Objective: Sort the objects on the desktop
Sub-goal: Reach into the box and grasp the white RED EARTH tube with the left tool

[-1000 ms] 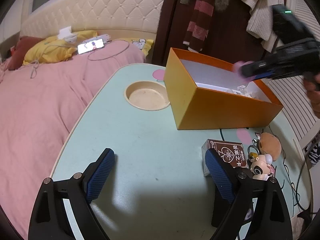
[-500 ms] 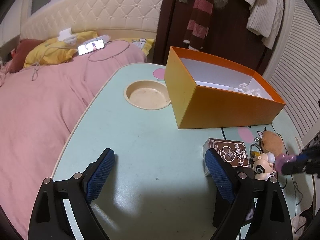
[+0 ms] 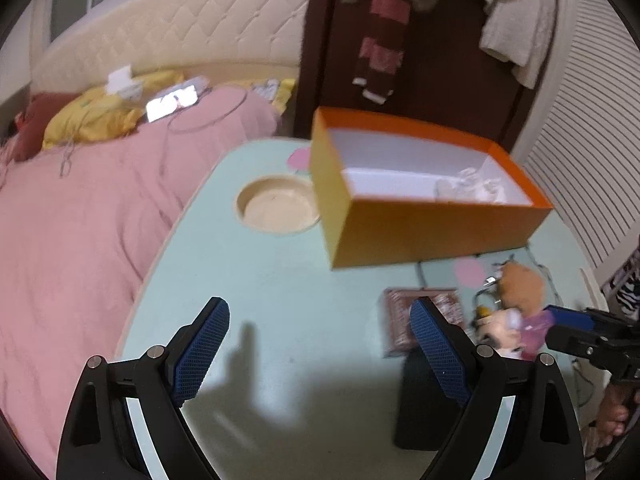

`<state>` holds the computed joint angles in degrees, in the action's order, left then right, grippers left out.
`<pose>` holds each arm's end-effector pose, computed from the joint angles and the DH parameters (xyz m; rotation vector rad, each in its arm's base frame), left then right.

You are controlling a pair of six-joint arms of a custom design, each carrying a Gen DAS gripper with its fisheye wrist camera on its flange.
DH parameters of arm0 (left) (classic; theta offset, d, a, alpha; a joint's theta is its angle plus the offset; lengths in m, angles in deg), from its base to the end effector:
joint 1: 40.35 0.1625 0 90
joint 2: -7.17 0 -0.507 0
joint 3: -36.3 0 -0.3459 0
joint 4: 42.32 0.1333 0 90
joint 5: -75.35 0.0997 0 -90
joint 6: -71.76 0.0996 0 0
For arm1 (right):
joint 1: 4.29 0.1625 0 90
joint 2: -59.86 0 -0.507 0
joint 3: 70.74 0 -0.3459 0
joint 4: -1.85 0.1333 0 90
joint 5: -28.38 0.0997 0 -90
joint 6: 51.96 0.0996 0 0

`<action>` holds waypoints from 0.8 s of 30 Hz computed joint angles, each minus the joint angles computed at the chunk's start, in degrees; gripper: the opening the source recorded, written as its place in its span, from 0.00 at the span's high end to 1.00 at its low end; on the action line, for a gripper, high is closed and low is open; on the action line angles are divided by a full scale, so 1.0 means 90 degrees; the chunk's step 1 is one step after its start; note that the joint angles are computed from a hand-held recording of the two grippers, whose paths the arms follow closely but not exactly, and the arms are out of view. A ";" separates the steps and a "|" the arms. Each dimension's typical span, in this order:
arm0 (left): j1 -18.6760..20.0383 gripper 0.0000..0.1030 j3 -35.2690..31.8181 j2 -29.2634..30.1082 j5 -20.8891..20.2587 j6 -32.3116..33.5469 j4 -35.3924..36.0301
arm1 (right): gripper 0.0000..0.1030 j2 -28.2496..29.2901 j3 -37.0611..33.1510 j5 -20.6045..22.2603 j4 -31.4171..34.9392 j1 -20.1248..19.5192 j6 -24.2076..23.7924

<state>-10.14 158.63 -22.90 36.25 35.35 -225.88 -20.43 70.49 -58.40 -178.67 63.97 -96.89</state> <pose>-0.3488 -0.4468 0.0104 0.4779 2.3741 -0.8762 -0.0152 -0.4131 0.3226 0.5890 -2.7663 0.6675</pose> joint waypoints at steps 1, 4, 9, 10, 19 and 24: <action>-0.0033 0.11 -0.0112 -0.0087 -0.0059 0.0119 0.0177 | 0.52 -0.0048 0.0043 0.0253 -0.0025 -0.0120 -0.0001; -0.0076 0.11 -0.0647 -0.0316 -0.0509 0.0745 0.0597 | 0.52 -0.0188 0.0221 0.1134 -0.0281 -0.0555 0.0065; 0.0049 0.19 -0.2160 -0.0219 -0.1023 0.1690 0.2013 | 0.52 -0.0412 0.0269 0.1977 -0.0360 -0.0978 0.0115; 0.0141 0.22 -0.2518 -0.0151 -0.1196 0.1736 0.2445 | 0.52 -0.0399 0.0260 0.1983 -0.0407 -0.1012 0.0248; 0.0928 0.56 -0.5463 0.1077 -0.1935 0.1227 0.6493 | 0.52 -0.0205 0.0346 0.1454 -0.0912 -0.0785 0.0343; 0.1082 0.56 -0.5964 0.1414 -0.1927 0.1050 0.7068 | 0.52 -0.0116 0.0558 0.1280 -0.1391 -0.0702 -0.0030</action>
<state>-0.40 104.95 -10.17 18.91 44.80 -162.27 -21.47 75.51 -46.88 -191.19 57.64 -97.16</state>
